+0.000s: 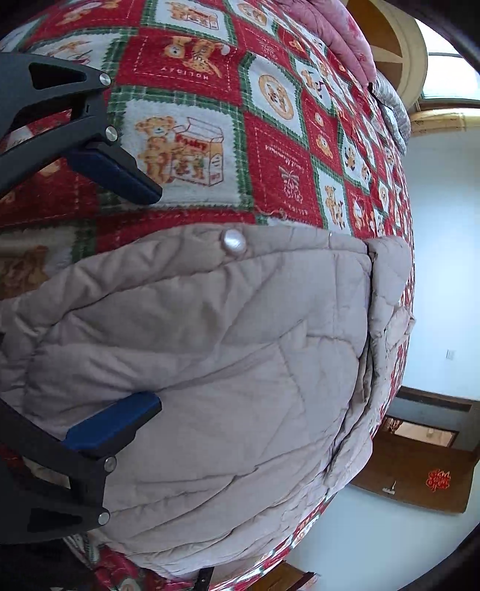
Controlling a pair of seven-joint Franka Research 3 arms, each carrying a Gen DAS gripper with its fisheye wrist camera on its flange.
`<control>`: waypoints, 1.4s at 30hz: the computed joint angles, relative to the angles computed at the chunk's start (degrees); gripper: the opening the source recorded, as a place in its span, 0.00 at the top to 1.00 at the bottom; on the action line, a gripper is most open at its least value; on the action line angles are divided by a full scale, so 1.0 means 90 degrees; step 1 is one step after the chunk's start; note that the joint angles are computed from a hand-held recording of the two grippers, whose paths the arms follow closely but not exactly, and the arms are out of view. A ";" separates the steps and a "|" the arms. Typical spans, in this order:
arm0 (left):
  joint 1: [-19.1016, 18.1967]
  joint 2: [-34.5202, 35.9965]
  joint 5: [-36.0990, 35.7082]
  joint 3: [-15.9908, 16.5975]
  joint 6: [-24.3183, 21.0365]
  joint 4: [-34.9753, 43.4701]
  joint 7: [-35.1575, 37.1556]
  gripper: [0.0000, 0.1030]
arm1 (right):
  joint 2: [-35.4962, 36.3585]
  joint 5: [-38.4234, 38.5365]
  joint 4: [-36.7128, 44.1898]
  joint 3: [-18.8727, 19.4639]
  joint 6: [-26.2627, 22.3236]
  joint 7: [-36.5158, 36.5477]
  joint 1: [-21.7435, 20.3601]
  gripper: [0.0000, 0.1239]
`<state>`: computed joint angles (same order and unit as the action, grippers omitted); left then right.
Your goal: Fold large clothes
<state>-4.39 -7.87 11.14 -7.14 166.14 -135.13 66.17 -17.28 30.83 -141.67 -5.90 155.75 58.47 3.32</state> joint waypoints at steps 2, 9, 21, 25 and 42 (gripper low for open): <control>-0.0150 -0.0011 -0.0268 0.0069 0.0221 -0.0105 0.0361 0.20 | -0.0038 0.0498 -0.0058 -0.0196 -0.0031 -0.0341 0.0205 0.65; -0.0376 -0.0317 -0.0464 0.0237 0.0409 -0.0245 0.0771 0.89 | -0.0417 0.2327 -0.0200 -0.0531 -0.0177 -0.1575 0.0560 0.89; -0.1467 -0.1908 -0.1325 0.1271 0.0732 -0.0360 0.2178 0.91 | -0.2441 0.3306 -0.0533 -0.0775 -0.0083 -0.2693 0.0880 0.91; -0.0876 -0.1603 -0.0960 0.0893 0.0721 0.0071 0.2110 0.91 | -0.2132 0.3576 -0.0098 -0.0952 0.0217 -0.2863 0.1190 0.92; -0.0102 0.1926 -0.2818 0.0578 -0.0173 0.4748 0.2659 0.40 | 0.2438 0.2181 0.4325 -0.0012 0.0732 -0.0643 0.0719 0.92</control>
<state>-5.31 9.46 -14.22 -1.94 164.59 -92.40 90.10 4.66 50.46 -102.74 -6.00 162.34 52.69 9.79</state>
